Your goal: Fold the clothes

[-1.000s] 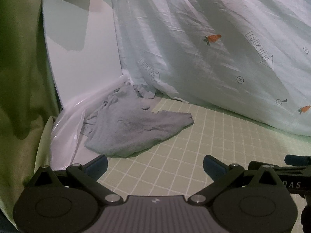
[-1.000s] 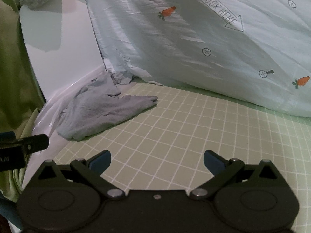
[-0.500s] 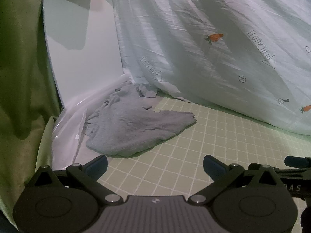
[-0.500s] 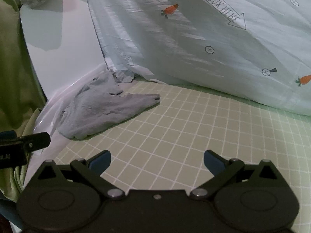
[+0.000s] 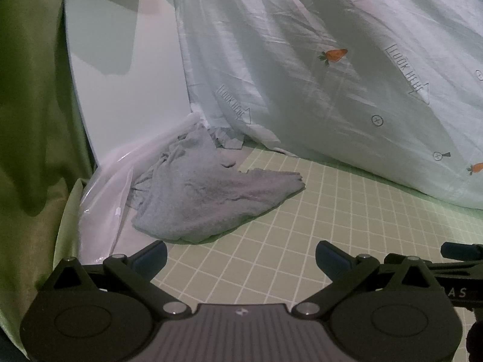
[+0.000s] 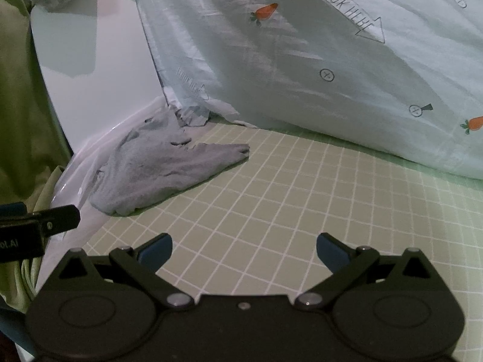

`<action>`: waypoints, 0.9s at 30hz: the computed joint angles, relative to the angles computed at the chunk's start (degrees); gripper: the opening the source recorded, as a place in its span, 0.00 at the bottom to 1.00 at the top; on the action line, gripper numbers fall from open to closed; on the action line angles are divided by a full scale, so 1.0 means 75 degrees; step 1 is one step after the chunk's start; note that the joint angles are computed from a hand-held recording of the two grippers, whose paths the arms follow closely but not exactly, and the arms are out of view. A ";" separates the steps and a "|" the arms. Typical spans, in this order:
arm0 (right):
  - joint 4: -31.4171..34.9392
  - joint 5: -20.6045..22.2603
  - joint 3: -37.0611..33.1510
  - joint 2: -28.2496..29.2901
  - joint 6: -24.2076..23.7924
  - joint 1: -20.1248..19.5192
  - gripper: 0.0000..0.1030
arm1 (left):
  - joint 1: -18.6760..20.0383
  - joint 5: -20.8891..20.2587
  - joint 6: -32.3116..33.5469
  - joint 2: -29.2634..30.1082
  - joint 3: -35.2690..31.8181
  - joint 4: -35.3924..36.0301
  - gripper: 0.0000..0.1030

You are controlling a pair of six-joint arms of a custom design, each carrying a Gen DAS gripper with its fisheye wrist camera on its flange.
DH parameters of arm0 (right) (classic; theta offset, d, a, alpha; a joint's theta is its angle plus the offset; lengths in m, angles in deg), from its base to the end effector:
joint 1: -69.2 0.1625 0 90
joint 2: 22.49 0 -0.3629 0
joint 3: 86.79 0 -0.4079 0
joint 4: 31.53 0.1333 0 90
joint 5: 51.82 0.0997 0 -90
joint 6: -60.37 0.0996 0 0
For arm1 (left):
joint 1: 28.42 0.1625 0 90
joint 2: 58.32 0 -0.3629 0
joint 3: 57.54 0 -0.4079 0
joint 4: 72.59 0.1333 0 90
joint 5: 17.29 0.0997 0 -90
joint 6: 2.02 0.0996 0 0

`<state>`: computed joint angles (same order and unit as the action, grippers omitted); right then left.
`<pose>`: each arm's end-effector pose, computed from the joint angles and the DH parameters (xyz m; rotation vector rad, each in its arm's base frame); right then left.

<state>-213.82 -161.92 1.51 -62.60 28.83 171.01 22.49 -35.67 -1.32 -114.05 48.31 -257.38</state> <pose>0.2374 -0.6514 0.0945 0.7628 -2.4091 0.9293 -0.1756 -0.5774 0.1971 0.1163 1.9668 -1.1811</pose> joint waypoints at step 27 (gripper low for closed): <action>0.1576 -0.0320 -0.2404 0.1353 -0.0026 -0.0010 1.00 | 0.1116 -0.0533 -0.0782 0.0223 -0.1440 0.1423 1.00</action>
<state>-202.00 -164.32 -16.52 -52.45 28.64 170.93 30.86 -39.66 -7.19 -112.38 37.51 -246.71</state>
